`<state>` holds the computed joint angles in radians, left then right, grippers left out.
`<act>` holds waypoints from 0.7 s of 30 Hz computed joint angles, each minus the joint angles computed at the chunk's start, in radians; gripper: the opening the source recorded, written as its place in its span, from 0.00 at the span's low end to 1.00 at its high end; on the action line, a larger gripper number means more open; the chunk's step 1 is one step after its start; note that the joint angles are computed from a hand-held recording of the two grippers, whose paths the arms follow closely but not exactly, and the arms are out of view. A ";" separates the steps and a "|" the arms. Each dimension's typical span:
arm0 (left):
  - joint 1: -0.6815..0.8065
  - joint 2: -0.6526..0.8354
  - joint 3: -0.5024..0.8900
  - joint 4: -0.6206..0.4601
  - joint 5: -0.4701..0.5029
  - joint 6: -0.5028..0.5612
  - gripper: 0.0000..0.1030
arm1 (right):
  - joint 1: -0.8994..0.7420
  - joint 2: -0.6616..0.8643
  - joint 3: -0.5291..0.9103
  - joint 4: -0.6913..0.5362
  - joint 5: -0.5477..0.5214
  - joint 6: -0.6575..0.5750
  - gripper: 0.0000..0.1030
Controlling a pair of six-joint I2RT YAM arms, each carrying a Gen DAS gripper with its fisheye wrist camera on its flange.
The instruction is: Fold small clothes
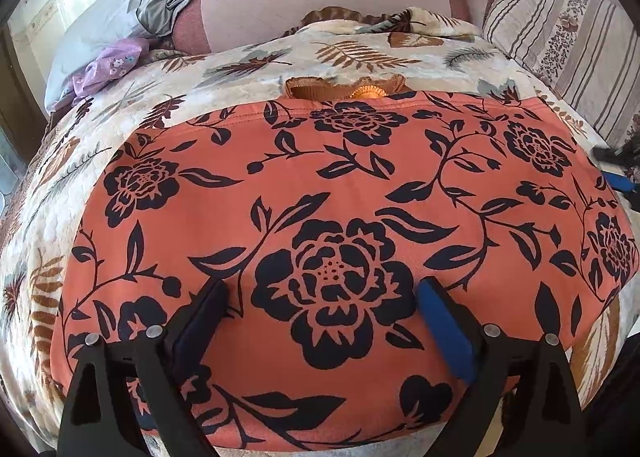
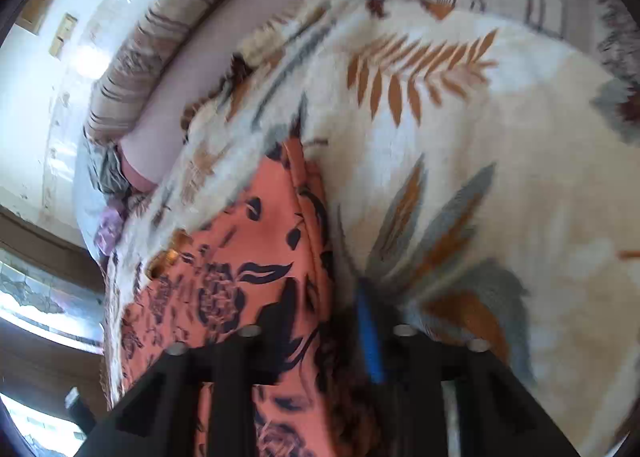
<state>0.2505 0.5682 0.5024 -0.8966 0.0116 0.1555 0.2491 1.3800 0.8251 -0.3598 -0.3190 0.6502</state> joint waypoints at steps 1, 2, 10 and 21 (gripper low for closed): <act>-0.010 0.000 0.000 0.001 -0.009 -0.008 0.94 | 0.010 -0.079 -0.030 -0.011 0.033 0.024 0.85; -0.002 -0.001 -0.001 0.001 -0.003 -0.002 0.94 | 0.028 -0.177 -0.069 -0.023 0.086 0.063 0.86; 0.220 -0.037 0.088 -0.089 0.175 0.071 0.93 | 0.347 -0.701 -0.381 -0.050 0.121 0.478 0.86; 0.267 -0.102 0.085 -0.087 0.200 0.106 0.92 | 0.309 -0.441 -0.391 0.260 0.142 0.533 0.58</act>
<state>0.5179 0.4664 0.5872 -0.9833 0.2115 0.2618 0.5577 0.9395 0.4342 -0.0998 -0.1766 1.1829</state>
